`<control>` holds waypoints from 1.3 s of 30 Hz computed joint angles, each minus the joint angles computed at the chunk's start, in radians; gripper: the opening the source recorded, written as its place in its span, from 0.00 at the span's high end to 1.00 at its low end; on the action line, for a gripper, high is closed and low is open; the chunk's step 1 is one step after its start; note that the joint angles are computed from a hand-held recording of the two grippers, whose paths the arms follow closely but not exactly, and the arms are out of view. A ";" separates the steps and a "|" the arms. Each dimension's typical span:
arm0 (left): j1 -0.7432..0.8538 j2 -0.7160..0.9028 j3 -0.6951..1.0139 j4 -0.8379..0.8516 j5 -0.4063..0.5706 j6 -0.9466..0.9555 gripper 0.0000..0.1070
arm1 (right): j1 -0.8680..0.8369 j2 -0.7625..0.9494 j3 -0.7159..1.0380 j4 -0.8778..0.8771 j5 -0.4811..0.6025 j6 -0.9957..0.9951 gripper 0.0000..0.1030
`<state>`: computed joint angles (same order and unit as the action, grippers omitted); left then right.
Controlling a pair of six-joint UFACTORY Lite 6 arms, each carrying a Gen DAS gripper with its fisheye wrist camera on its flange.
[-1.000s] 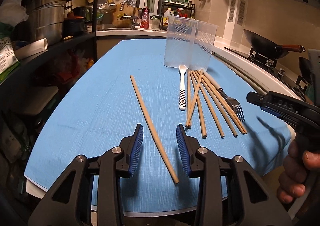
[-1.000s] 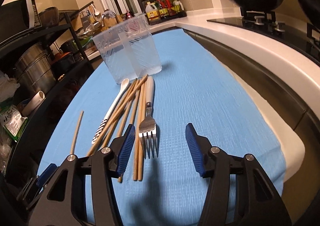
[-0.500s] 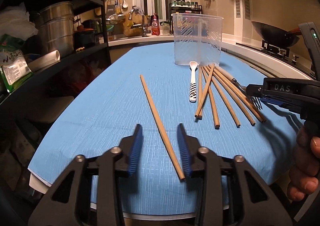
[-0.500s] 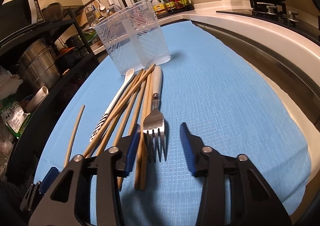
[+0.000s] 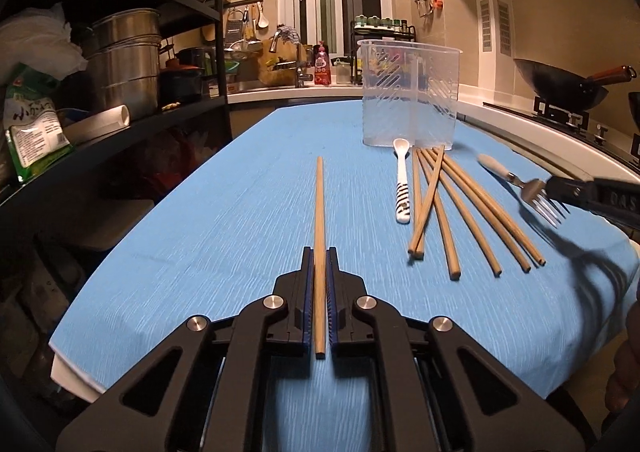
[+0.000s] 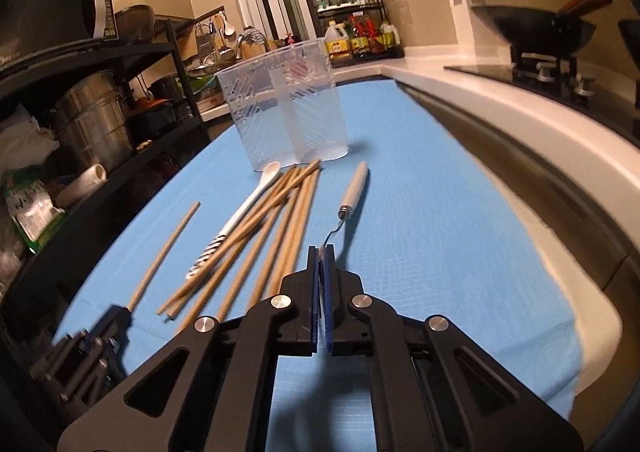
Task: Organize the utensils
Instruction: 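Grasp the silver fork with the right tool while the left tool grasps a lone chopstick, then lift the fork with the right tool while the left tool lifts the chopstick toward the cups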
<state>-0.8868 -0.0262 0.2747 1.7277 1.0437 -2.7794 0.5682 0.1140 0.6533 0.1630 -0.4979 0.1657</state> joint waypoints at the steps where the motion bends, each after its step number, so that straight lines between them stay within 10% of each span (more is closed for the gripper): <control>1: 0.016 0.007 0.004 0.029 0.005 -0.005 0.94 | 0.001 -0.008 -0.006 0.042 0.001 -0.057 0.98; 6: 0.090 0.054 0.023 0.155 -0.029 -0.068 0.94 | 0.007 -0.011 -0.024 0.199 0.003 -0.282 0.97; 39: -0.126 0.172 0.005 -0.009 0.140 -0.167 0.86 | 0.037 0.026 -0.102 0.193 -0.110 -0.248 0.89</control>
<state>-1.0131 0.1459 0.2796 1.7184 1.1832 -2.9463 0.6050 0.1403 0.5517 0.3559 -0.6076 -0.0820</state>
